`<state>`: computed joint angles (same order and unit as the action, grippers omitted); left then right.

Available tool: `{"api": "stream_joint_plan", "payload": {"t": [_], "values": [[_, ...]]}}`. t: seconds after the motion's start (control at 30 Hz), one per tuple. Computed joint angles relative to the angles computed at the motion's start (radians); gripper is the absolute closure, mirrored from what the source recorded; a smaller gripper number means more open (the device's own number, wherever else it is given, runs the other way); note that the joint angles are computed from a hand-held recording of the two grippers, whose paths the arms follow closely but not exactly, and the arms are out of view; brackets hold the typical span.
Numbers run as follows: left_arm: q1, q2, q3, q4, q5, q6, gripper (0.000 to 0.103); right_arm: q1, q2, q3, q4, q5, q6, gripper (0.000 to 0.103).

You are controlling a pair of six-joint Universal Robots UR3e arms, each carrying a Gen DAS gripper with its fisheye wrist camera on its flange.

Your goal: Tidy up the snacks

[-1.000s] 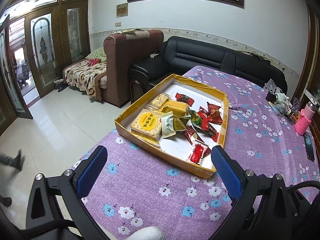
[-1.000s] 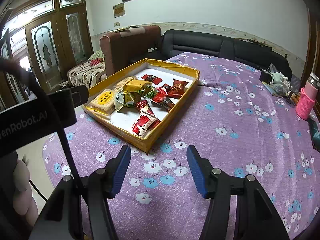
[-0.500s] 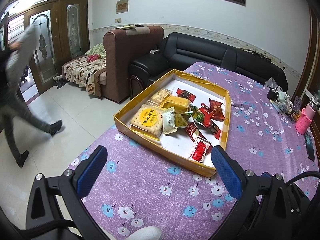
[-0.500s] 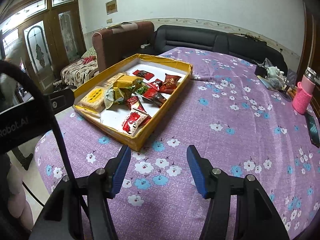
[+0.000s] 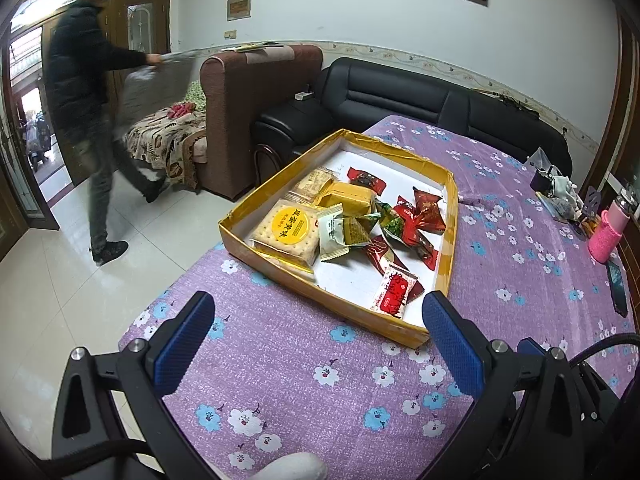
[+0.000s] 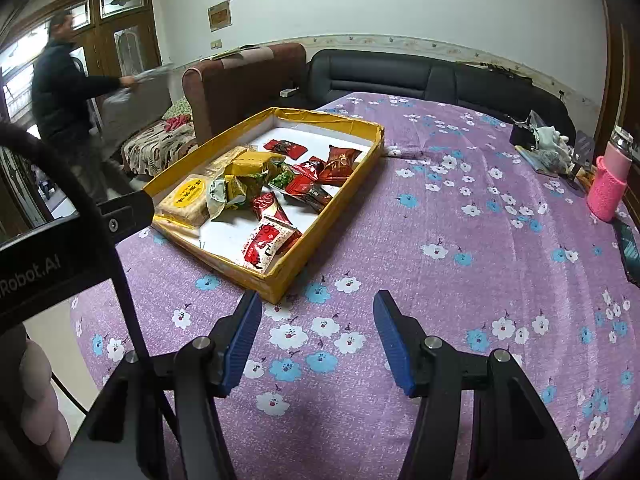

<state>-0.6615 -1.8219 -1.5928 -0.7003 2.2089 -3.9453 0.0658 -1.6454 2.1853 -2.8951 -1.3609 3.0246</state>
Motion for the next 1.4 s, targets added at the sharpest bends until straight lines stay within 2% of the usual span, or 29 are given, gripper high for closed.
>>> {"api": "stream_joint_plan", "payload": {"t": [0.77,1.03,1.13,1.4], "values": [[-0.010,-0.006,0.005,0.001,-0.006,0.008,0.000,0.007,0.013,0.004,-0.015,-0.005,0.004,0.045],[-0.029,-0.046,0.026,0.041,-0.042,0.113,0.000,-0.002,0.026,0.000,-0.007,-0.062,0.024,0.045],[-0.025,-0.048,0.026,0.069,-0.097,0.156,0.000,-0.031,0.018,0.001,0.019,-0.047,0.027,0.045],[-0.040,-0.051,0.024,0.107,-0.088,0.170,0.000,-0.045,-0.007,0.026,0.008,-0.005,0.002,0.045]]}}
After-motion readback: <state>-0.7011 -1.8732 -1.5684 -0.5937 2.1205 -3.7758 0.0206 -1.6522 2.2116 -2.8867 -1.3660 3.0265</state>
